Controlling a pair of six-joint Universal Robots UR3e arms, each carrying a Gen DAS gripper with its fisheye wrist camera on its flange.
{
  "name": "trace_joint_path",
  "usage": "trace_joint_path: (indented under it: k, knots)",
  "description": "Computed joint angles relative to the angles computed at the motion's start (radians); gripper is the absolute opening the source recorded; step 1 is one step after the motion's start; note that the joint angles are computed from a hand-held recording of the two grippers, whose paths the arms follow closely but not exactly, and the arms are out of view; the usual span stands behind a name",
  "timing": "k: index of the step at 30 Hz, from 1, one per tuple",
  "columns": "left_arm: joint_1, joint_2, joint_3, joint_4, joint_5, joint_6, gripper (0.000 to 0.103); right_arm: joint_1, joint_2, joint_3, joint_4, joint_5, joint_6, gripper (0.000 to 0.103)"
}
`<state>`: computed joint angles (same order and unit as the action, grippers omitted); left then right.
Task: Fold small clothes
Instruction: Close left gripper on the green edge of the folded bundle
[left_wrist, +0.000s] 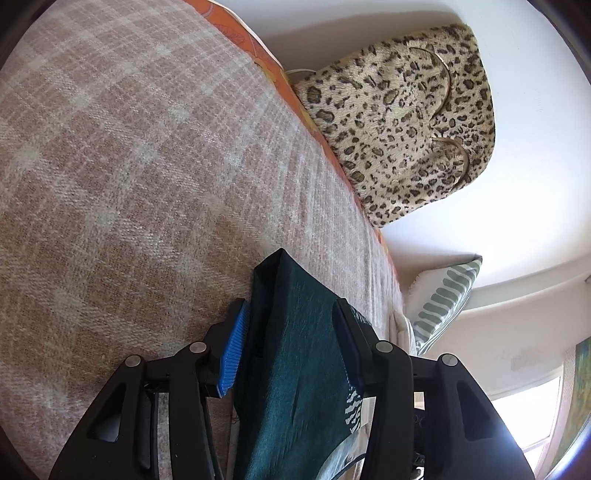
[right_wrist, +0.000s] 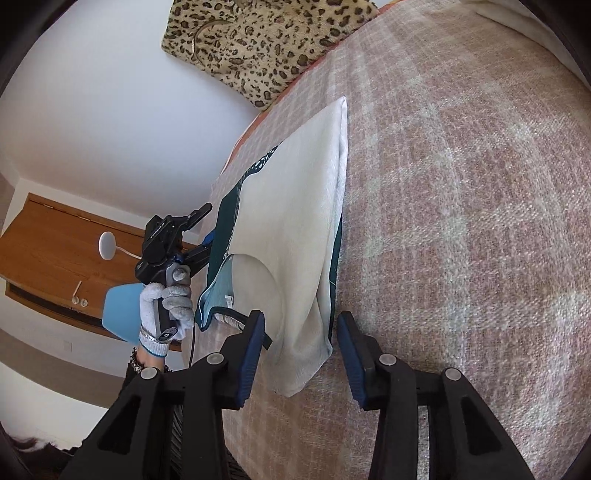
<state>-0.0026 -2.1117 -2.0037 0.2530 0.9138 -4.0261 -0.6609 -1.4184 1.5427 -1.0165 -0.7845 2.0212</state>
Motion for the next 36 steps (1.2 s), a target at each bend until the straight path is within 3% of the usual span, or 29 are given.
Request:
trace_joint_path:
  k: [6,15,18,21,23,27,29,36]
  knots:
    - [-0.021,-0.053,0.126,-0.081,0.001,0.043,0.045,0.034,0.021,-0.01,0.029,0.023,-0.049,0.036]
    - [-0.084,-0.09,0.248,-0.17,0.066,0.097,0.045,0.13,0.035,0.017,-0.073,0.079,0.04,0.029]
    - [-0.089,-0.087,0.253,-0.186,0.078,0.11,0.036,0.149,0.012,0.049,-0.133,0.076,0.074,0.024]
    - [-0.112,-0.088,0.28,-0.254,0.117,0.144,0.011,0.159,0.013,0.064,-0.17,0.087,0.105,0.019]
    - [-0.126,-0.088,0.288,-0.262,0.149,0.149,0.008,0.155,0.017,0.063,-0.159,0.094,0.101,0.017]
    - [-0.14,-0.077,0.298,-0.294,0.185,0.164,0.008,0.135,0.04,0.025,-0.042,0.11,0.009,0.028]
    - [-0.138,-0.077,0.294,-0.289,0.184,0.159,0.008,0.129,0.044,0.011,0.001,0.122,-0.027,0.04]
    - [-0.141,-0.067,0.289,-0.295,0.195,0.16,0.007,0.098,0.092,0.001,0.076,0.173,-0.049,0.041]
